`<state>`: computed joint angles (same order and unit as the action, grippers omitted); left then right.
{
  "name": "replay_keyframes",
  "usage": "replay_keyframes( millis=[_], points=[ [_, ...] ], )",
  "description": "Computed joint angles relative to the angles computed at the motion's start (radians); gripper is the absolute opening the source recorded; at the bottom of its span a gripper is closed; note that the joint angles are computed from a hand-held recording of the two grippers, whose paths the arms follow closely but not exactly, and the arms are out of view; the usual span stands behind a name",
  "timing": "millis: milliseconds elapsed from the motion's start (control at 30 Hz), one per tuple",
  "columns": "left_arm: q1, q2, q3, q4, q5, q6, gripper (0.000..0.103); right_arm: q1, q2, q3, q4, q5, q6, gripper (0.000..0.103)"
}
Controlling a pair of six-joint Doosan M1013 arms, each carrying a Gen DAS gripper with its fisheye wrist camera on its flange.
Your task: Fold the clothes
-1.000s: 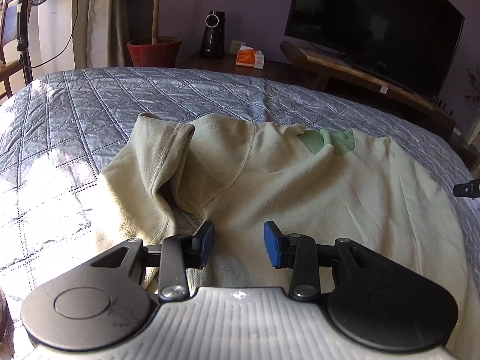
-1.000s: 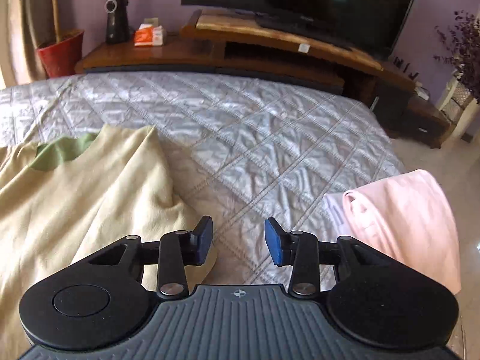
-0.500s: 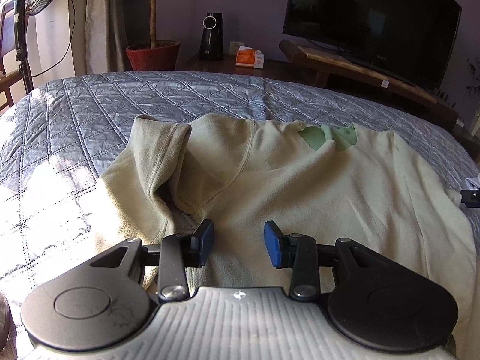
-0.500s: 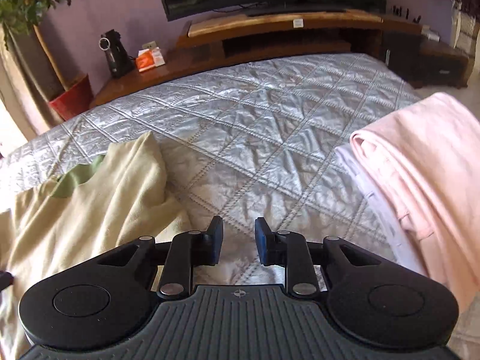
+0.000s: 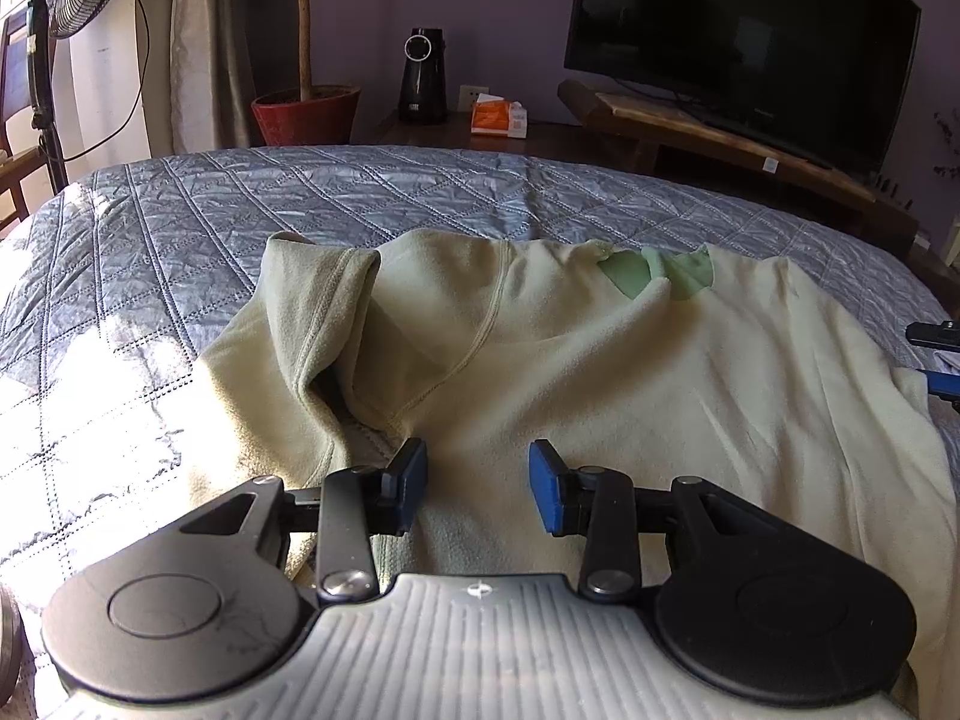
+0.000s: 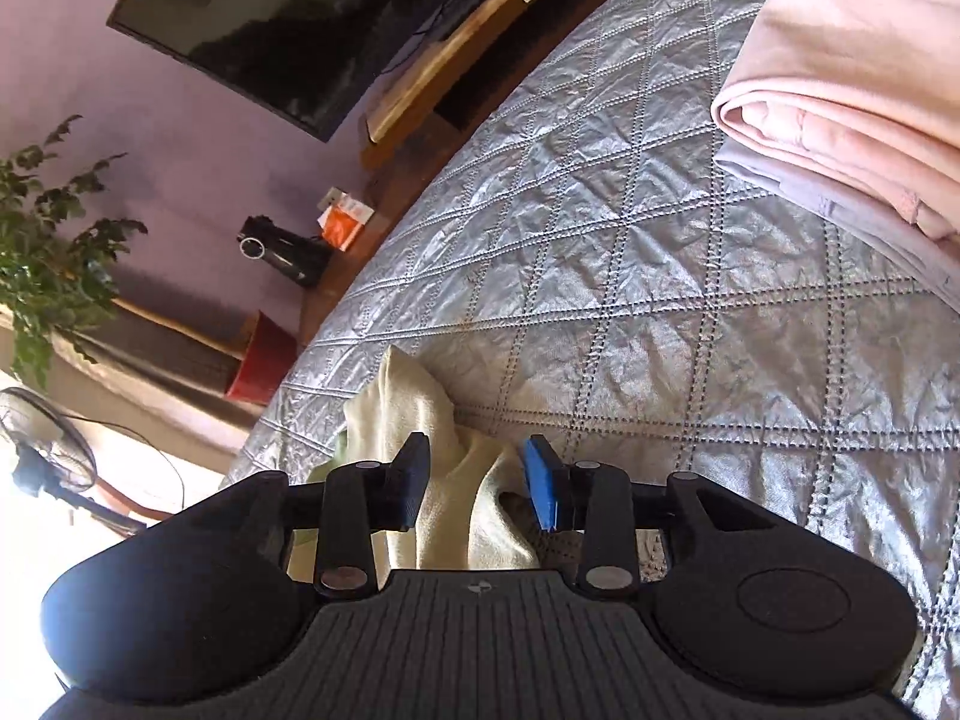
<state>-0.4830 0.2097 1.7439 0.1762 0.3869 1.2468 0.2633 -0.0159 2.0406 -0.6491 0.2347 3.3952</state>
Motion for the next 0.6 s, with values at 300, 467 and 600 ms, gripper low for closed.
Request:
replay_keyframes(
  millis=[300,467,600],
  points=[
    [-0.009,-0.001,0.01,0.08,-0.014,-0.059,0.035,0.058,0.039,-0.085,0.039,0.254,-0.188,0.003],
    [-0.013,0.0,0.007,0.097,-0.005,-0.068,0.035,0.114,0.031,-0.093,-0.044,0.472,-0.135,0.01],
    [-0.015,0.001,0.005,0.107,-0.003,-0.071,0.035,0.195,0.052,-0.137,-0.173,0.629,-0.26,0.032]
  ],
)
